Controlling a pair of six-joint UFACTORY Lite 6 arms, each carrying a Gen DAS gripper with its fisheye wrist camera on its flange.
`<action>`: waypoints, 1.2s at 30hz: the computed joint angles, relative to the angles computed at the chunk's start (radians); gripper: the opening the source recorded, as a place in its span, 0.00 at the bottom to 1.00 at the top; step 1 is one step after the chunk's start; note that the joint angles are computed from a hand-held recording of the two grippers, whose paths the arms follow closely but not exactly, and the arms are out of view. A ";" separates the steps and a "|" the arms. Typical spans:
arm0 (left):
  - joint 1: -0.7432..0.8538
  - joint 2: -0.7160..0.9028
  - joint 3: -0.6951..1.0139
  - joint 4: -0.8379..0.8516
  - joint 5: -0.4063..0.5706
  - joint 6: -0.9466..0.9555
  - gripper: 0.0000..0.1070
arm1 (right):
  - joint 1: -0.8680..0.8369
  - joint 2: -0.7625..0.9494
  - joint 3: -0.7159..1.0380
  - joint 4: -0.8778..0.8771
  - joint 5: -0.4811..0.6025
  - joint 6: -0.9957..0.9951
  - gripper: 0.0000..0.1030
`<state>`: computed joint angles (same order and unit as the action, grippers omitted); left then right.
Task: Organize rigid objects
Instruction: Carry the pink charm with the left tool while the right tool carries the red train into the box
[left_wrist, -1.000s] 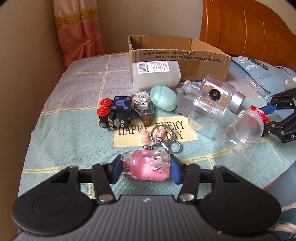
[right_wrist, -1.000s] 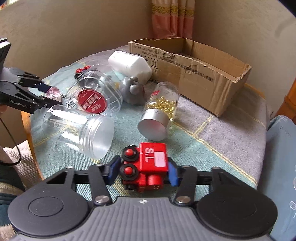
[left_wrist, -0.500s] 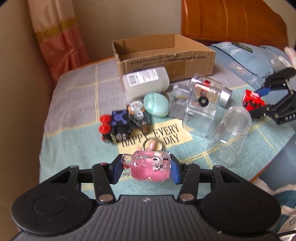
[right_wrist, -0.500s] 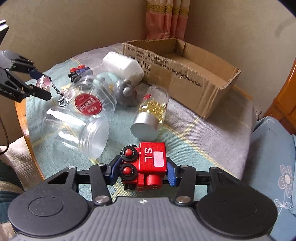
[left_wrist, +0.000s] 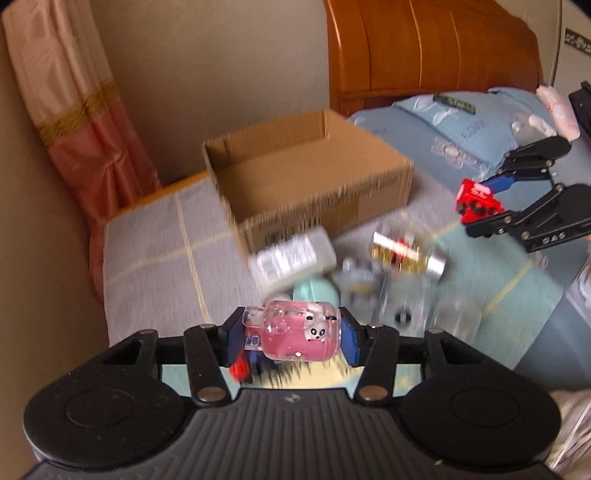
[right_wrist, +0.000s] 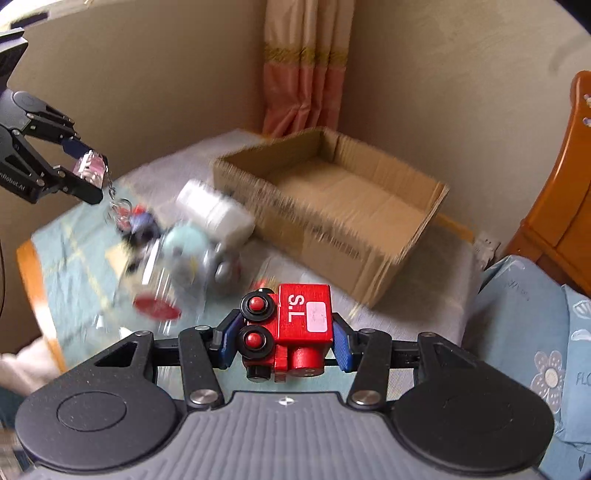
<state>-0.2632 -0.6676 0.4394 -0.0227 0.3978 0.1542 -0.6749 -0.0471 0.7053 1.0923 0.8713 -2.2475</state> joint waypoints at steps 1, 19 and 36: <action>0.007 0.034 0.035 -0.011 -0.007 0.023 0.47 | 0.018 -0.002 0.018 0.008 0.000 0.028 0.53; 0.078 1.070 1.028 -0.143 -0.093 0.171 0.47 | 0.371 0.404 0.624 -0.047 -0.221 0.556 0.53; 0.121 1.223 1.146 -0.150 -0.132 0.143 0.81 | 0.457 0.748 1.035 -0.266 -0.241 0.862 0.53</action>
